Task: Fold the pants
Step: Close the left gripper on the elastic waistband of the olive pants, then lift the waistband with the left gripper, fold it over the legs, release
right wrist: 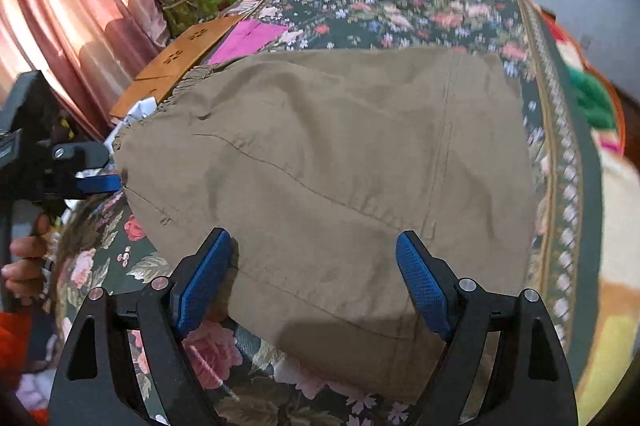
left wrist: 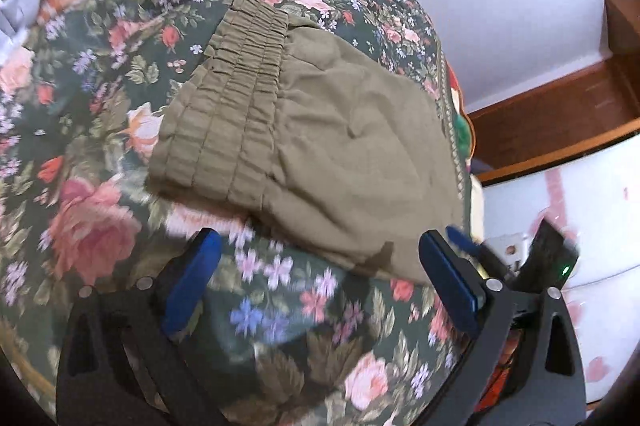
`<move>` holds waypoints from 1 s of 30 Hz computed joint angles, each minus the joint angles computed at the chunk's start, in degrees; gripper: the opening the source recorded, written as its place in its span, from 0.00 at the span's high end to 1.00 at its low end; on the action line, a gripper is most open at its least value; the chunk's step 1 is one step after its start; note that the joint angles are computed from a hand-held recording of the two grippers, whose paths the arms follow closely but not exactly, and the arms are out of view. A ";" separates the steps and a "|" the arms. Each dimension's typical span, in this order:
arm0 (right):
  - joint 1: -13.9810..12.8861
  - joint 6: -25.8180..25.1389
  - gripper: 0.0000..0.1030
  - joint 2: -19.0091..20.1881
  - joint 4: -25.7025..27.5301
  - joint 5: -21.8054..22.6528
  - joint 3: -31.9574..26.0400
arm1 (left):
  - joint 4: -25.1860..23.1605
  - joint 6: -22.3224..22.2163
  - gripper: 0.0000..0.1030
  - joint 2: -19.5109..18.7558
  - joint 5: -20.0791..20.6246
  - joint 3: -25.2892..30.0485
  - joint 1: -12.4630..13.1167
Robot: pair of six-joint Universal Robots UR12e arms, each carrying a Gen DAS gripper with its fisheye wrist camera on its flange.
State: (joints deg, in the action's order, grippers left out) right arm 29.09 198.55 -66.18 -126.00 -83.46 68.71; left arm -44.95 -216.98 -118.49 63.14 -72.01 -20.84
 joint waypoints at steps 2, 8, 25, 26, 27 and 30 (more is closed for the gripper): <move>-0.08 0.73 0.20 -0.20 -0.51 1.01 0.52 | -0.03 -0.33 0.04 -0.68 -0.39 0.69 0.18; -0.17 1.00 0.20 -0.64 -1.24 2.13 1.35 | -4.08 0.85 0.19 -2.91 6.19 5.03 -0.80; 0.00 2.89 0.20 -3.84 -3.10 -3.43 4.97 | -4.31 12.86 0.66 -1.62 44.21 7.20 -7.11; -0.12 3.00 0.20 -4.25 -3.04 -3.75 5.50 | -3.88 13.66 0.66 -1.67 47.84 7.30 -7.69; -0.49 3.50 0.20 -4.88 -4.11 -2.59 6.58 | -3.13 15.27 0.66 -1.81 52.18 7.45 -8.45; -0.70 5.22 0.20 -5.64 -3.31 -3.34 7.45 | -1.27 18.99 0.66 -2.54 59.56 8.14 -9.91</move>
State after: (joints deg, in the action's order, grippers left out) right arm 28.39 203.76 -71.82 -129.31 -86.80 76.16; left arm -46.21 -197.99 -121.03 122.70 -63.87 -30.74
